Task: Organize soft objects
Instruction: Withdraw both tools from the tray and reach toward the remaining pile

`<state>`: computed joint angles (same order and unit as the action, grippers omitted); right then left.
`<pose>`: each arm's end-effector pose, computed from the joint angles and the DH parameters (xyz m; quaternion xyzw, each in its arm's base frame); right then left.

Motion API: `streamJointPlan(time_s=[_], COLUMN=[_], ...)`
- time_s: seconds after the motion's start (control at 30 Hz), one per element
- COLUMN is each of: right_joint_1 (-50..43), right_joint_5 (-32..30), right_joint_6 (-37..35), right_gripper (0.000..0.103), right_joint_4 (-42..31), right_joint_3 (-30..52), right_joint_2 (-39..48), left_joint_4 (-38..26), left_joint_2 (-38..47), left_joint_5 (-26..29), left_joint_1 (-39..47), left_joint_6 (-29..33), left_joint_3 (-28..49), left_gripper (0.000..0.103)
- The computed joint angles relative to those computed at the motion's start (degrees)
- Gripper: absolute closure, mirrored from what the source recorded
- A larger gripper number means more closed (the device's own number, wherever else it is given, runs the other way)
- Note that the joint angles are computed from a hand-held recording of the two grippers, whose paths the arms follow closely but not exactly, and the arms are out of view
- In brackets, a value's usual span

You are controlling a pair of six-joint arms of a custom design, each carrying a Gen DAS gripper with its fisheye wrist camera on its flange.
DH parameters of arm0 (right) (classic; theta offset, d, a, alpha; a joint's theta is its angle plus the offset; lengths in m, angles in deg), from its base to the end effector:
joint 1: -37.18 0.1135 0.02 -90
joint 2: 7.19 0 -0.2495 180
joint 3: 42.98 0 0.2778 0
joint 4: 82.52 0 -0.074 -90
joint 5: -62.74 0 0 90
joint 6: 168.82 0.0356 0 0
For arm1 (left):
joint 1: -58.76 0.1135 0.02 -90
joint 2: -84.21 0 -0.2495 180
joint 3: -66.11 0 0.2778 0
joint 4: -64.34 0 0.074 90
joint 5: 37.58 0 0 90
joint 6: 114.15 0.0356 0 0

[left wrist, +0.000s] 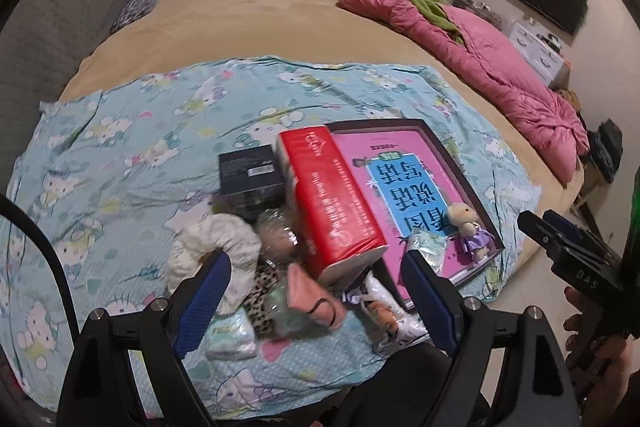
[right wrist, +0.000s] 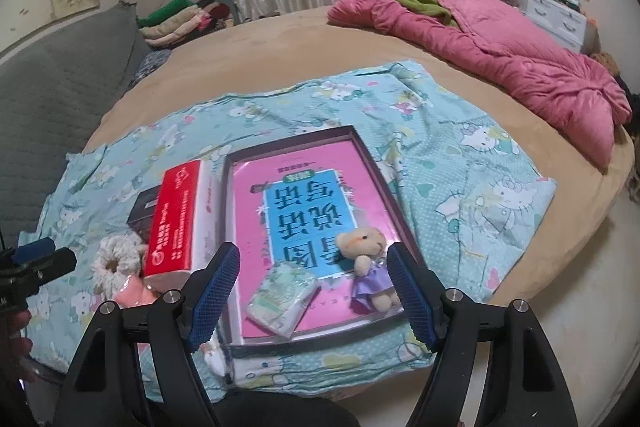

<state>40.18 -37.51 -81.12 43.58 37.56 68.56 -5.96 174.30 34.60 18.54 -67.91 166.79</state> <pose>0.3060 0.0224 0.2961 -0.0743 0.9308 0.0858 0.3474 0.2727 -0.2163 0.3209 -0.0699 0.9519 -0.0616 0.2919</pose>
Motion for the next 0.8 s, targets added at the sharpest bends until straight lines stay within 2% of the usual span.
streamJointPlan(time_s=[0.43, 0.7, 0.8], right_joint_1=[8.46, 12.78, 14.07], right_joint_5=[1.50, 3.39, 3.96], right_joint_6=[-1.08, -2.71, -2.97], right_gripper=[0.026, 0.026, 0.026], right_joint_4=[-3.69, -4.89, -4.74], right_joint_3=[-4.67, -9.57, -10.59], right_joint_2=[-3.78, -3.39, -1.98], left_joint_4=[-0.94, 0.84, 3.08], left_joint_2=[-6.69, -7.93, -8.35], left_joint_5=[-0.84, -0.93, 0.76], left_joint_1=[-1.44, -2.83, -2.56], left_joint_6=[-3.39, -4.37, -4.44], left_joint_3=[-9.53, -15.18, -17.50], left_gripper=[0.016, 0.016, 0.016])
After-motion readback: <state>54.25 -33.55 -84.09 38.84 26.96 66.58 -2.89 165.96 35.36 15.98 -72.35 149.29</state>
